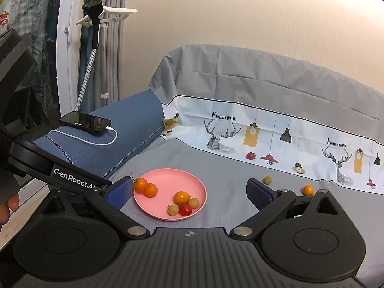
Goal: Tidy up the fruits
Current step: 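Withdraw both tools from the plate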
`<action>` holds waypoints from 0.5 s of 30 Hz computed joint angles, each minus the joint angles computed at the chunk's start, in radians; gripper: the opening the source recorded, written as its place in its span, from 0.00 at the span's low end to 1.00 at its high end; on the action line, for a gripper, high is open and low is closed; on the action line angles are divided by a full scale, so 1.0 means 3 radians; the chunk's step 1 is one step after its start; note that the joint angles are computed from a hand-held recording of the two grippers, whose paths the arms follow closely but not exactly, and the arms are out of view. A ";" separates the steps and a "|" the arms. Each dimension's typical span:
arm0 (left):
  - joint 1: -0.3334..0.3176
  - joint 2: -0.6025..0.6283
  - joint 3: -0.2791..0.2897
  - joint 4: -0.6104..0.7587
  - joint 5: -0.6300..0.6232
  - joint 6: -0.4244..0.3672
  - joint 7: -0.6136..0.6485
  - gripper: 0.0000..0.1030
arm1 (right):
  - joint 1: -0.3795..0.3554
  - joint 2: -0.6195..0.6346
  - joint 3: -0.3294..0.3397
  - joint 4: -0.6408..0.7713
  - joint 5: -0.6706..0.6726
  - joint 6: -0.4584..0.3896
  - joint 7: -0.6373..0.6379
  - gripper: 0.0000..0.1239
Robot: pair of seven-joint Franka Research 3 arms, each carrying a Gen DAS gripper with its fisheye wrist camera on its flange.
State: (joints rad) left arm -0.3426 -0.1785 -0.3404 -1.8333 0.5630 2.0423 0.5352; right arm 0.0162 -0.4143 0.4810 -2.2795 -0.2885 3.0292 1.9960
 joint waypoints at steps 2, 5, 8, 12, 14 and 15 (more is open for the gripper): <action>0.0000 -0.0005 0.0001 -0.0005 0.0002 0.0003 0.0000 1.00 | -0.0005 -0.0006 0.0008 -0.0003 -0.0003 -0.0002 0.0012 0.81; 0.0003 -0.0012 0.0006 -0.0021 0.0003 0.0011 0.0006 1.00 | 0.0003 -0.0008 0.0000 -0.0010 -0.0002 -0.0002 0.0010 0.81; 0.0010 -0.0013 0.0012 -0.0026 0.0000 0.0014 0.0016 1.00 | 0.0023 -0.0018 -0.0011 -0.0018 0.0015 -0.0031 0.0016 0.81; 0.0021 -0.0003 0.0024 -0.0031 -0.0020 0.0013 0.0031 1.00 | 0.0077 0.0030 -0.0057 0.0025 0.0027 -0.0088 -0.0007 0.81; 0.0022 0.0018 0.0023 -0.0020 -0.0031 0.0004 0.0034 1.00 | 0.0098 0.0056 -0.0072 0.0046 0.0017 -0.0116 -0.0002 0.81; 0.0022 0.0023 0.0028 -0.0020 -0.0042 0.0007 0.0045 1.00 | 0.0113 0.0068 -0.0086 0.0054 0.0013 -0.0129 0.0000 0.81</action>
